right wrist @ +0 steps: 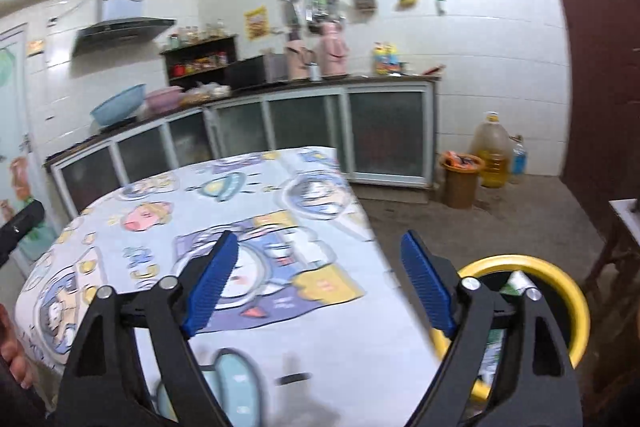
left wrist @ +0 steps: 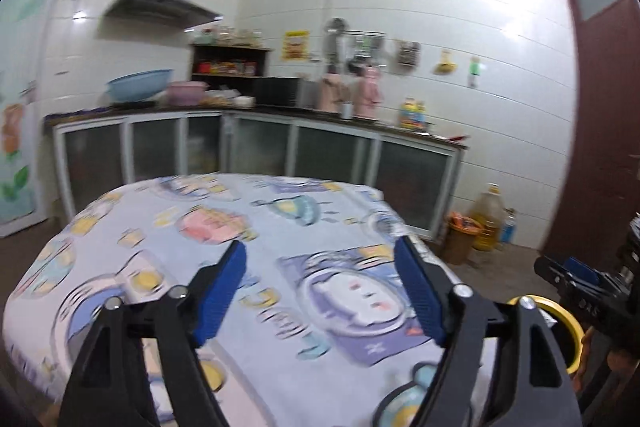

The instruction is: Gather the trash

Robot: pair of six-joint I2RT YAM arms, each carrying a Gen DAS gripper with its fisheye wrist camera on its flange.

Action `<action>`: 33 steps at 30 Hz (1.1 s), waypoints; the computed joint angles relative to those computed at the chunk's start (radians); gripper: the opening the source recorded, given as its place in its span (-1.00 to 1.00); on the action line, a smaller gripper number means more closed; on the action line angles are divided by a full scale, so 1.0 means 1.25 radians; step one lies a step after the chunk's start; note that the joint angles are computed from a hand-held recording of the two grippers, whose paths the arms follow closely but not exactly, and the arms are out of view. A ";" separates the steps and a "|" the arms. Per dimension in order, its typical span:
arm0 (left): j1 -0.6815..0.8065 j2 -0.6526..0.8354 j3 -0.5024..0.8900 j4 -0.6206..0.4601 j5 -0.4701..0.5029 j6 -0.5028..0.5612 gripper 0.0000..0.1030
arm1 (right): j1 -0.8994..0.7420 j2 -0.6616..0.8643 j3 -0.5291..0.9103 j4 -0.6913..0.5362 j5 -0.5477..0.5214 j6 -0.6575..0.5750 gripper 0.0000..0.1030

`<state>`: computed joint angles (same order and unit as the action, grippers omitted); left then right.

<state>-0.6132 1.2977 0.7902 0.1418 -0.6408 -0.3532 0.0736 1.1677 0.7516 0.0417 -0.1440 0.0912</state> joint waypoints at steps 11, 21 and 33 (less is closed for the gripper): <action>-0.036 -0.044 -0.135 -0.006 -0.075 -0.090 0.85 | 0.177 -0.061 -0.160 0.118 0.206 0.038 0.82; -0.028 0.016 -0.111 -0.072 -0.043 -0.136 0.85 | 0.206 -0.130 -0.266 0.205 0.288 0.044 0.85; 0.008 0.010 -0.125 -0.075 0.027 -0.188 0.85 | 0.233 -0.129 -0.274 0.202 0.294 0.035 0.85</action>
